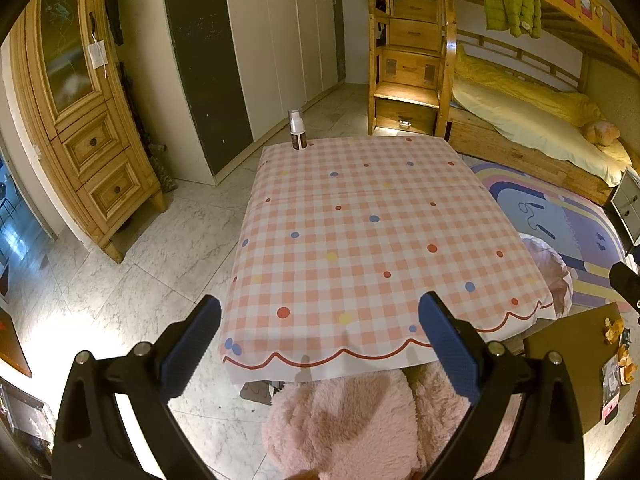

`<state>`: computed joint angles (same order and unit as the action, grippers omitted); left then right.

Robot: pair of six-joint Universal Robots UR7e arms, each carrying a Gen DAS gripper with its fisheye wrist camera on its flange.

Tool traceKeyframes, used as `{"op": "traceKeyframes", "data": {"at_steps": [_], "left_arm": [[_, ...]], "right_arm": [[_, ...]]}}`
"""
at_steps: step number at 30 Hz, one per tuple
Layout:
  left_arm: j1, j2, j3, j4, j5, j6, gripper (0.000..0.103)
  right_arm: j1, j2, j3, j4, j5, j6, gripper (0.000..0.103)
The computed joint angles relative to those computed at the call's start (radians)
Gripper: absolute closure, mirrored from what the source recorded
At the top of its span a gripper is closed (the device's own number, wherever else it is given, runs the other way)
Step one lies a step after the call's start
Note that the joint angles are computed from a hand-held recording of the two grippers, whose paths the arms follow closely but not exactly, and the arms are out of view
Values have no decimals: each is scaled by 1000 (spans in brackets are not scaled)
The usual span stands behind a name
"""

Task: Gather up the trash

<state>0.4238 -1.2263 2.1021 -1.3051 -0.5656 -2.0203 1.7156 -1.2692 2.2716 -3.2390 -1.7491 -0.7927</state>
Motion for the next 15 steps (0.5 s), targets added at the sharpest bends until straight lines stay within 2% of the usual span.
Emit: {"op": "traceKeyframes", "data": {"at_steps": [15], "left_arm": [[-4,1,16,-31,1,17,7]], "right_arm": [[-18,7,15,-25,5,4,7]]}}
